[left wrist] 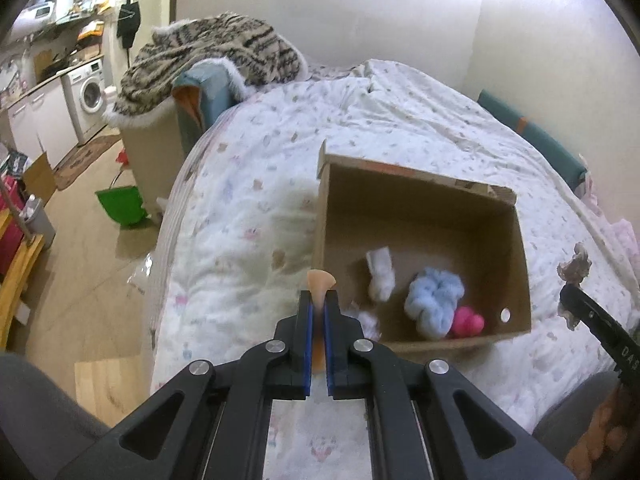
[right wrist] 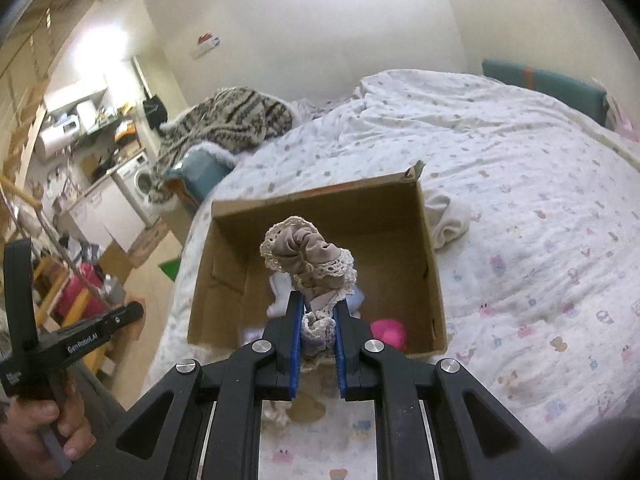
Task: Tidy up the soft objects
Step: 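Carry the sponge and beige scrunchie up and over into the box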
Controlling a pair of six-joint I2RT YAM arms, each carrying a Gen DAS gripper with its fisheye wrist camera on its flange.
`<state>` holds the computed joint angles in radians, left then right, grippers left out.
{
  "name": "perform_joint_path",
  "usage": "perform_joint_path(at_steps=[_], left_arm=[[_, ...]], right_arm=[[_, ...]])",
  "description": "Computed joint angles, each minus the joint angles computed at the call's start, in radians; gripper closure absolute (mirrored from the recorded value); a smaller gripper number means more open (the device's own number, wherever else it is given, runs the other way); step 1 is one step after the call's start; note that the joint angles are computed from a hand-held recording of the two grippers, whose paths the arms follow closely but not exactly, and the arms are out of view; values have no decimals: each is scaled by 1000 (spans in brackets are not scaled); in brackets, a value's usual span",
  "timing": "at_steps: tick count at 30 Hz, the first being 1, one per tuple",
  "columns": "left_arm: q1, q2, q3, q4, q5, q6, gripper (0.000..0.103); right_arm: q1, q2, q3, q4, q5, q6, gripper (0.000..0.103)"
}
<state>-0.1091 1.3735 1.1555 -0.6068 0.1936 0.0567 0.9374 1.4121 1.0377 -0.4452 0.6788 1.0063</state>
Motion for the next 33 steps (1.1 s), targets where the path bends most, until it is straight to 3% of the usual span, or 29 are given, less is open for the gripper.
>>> perform_joint_path(at_steps=[11,24,33], left_arm=[[-124,172,119,64,-83,30,98],[-151,292,94,153,-34,20,98],[-162,352,131,110,-53,17,97]], right_arm=[[-143,49,-5,73,-129,-116,88],[-214,153,-40,116,-260,-55,88],[-243,184,-44,103,-328,-5,88]])
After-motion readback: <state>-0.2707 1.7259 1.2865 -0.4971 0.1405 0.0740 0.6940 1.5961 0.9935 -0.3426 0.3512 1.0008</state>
